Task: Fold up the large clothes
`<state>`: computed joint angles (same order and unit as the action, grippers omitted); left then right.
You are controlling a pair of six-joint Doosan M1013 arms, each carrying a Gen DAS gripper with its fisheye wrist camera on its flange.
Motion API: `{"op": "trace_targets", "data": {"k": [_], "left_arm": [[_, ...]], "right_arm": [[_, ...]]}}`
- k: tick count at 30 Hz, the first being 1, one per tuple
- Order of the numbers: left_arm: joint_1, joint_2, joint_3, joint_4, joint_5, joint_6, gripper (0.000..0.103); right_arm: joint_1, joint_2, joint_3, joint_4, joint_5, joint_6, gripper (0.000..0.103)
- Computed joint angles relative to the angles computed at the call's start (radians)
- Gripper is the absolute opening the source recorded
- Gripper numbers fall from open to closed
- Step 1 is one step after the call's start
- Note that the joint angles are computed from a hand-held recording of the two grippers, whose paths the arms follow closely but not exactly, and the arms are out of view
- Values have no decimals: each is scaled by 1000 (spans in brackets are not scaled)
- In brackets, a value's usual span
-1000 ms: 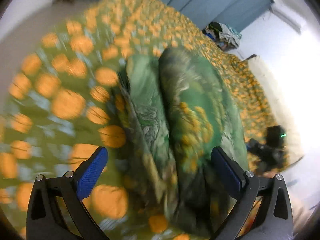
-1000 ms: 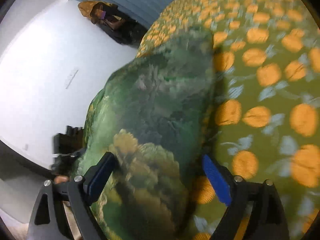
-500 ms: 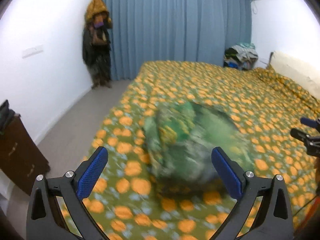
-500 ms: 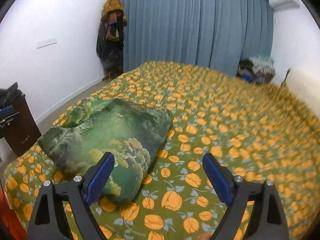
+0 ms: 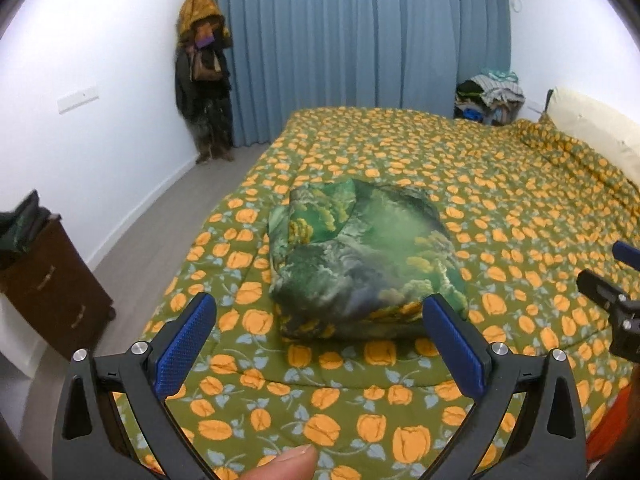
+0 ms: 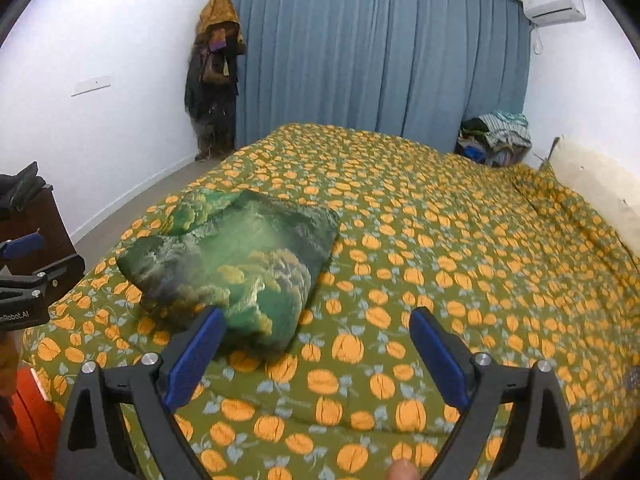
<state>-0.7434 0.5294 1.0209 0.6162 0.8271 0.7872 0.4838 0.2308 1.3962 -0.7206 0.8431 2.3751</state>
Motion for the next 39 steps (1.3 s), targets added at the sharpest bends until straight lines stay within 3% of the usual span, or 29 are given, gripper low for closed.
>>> {"op": "trace_targets", "data": {"k": [7, 14, 22, 30, 39], "left_arm": [[-18, -30, 37, -33, -37, -58, 103], [-60, -12, -13, 25, 142, -75, 103], [-64, -29, -7, -19, 174, -95, 103], [-81, -51, 13, 44, 181, -98, 103], [-85, -54, 9, 34, 197, -86, 103]], "right_arm": [[20, -24, 18, 33, 35, -17, 97], [32, -58, 45, 67, 30, -14, 97], [58, -64, 29, 64, 66, -27, 101], [70, -65, 14, 94, 83, -40, 101], [77, -67, 2, 119, 107, -51, 101]]}}
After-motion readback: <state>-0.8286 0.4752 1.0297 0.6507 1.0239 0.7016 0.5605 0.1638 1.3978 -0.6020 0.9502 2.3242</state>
